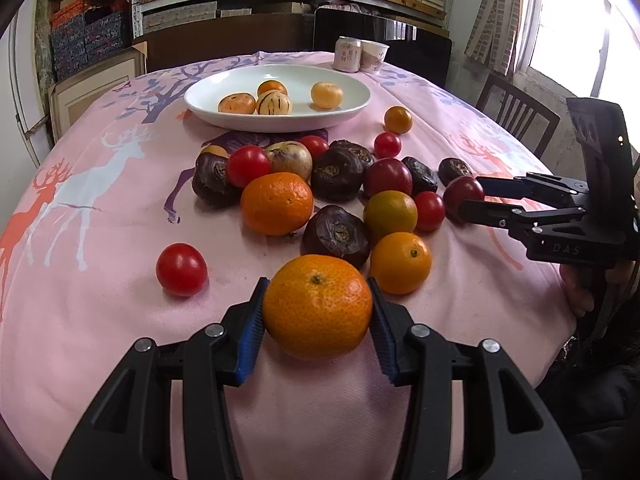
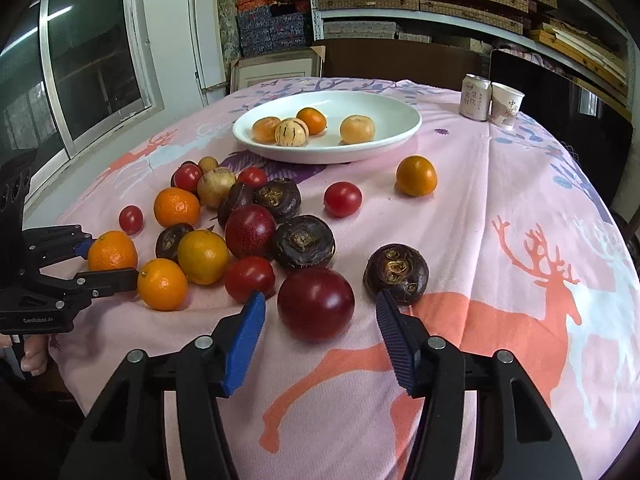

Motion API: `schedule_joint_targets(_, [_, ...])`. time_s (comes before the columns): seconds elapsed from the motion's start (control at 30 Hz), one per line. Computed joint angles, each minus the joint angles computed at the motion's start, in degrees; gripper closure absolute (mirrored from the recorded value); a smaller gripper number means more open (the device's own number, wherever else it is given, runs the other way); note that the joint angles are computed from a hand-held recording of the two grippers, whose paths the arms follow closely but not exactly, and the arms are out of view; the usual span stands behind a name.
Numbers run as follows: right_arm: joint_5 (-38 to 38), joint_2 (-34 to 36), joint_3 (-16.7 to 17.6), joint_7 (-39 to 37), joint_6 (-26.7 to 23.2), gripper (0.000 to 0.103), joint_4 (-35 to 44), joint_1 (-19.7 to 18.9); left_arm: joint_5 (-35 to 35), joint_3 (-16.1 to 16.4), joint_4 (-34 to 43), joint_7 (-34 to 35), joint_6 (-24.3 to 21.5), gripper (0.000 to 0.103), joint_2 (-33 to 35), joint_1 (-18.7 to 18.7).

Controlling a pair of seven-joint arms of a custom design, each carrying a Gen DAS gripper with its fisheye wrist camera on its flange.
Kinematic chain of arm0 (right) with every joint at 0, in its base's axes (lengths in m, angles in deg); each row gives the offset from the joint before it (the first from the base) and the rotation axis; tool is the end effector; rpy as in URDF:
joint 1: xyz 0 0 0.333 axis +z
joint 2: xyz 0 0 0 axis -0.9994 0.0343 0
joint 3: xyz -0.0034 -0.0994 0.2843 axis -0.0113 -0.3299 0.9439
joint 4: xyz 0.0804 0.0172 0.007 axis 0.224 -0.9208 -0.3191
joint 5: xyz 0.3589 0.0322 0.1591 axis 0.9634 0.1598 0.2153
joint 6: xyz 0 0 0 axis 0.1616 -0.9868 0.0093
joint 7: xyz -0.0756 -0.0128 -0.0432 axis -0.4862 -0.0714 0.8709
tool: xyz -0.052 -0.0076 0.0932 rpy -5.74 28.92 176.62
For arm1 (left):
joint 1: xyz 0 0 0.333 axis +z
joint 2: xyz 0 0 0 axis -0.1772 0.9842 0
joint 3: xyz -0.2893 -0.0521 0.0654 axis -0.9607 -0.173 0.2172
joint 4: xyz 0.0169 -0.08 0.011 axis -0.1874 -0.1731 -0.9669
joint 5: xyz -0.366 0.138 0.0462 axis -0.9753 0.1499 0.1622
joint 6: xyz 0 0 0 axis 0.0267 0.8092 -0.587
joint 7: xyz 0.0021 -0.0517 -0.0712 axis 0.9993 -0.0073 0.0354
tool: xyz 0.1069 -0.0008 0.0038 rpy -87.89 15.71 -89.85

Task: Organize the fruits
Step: 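Grasp the mandarin with the left gripper while the right gripper grasps the dark red plum, then carry the mandarin and plum onto the white plate and open both grippers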

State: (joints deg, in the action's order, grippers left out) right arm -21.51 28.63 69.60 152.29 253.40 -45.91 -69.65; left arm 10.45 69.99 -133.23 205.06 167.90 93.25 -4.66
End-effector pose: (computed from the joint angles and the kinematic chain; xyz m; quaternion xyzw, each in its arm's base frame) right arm 0.5463 0.1851 0.3569 -0.6775 0.6373 -0.2079 0.3028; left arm 0.6230 -0.0403 0.3444 -0.4182 0.8365 -0.3330 0.1202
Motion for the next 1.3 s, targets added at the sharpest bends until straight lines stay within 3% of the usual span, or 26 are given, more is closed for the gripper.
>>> schedule_joint_targets(0.1, [13.27, 1.28, 9.53, -12.70, -1.73, 0.050, 0.63, -7.43, 0.31, 0.02, 0.06, -0.24, 0.03, 0.057, 0.11, -0.06])
schedule_joint_targets(0.2, [18.29, 1.60, 9.93, -15.51, -1.95, 0.062, 0.70, -7.52, 0.43, 0.01, 0.02, -0.40, 0.14, 0.057, 0.18, -0.03])
schedule_joint_targets(0.27, [24.74, 1.48, 13.77, -20.86, -0.26, 0.062, -0.40, -10.94, 0.30, 0.02, 0.08, -0.52, 0.21, 0.057, 0.24, 0.08])
schedule_joint_targets(0.4, [26.33, 0.72, 11.13, -21.69, 2.95, 0.062, -2.14, -8.42, -1.07, -0.20, 0.17, 0.18, -0.18, 0.057, -0.14, 0.63])
schedule_joint_targets(0.67, [27.53, -0.10, 9.63, -21.39, 7.25, 0.062, -4.13, -7.61, -3.10, 0.31, -0.10, 1.69, -0.65, 0.057, -1.08, 0.64])
schedule_joint_targets(0.93, [26.73, 0.02, 10.90, -20.59, 7.83, 0.062, -4.13, -9.23, -2.54, 0.69, -0.01, 1.24, -0.70, 0.057, -1.09, 0.26])
schedule_joint_targets(1.3, [26.39, -0.01, 8.11, -19.93, 7.94, 0.062, -4.16, -6.52, -2.55, 0.51, 0.23, 1.11, -0.59, 0.057, -0.95, 0.17])
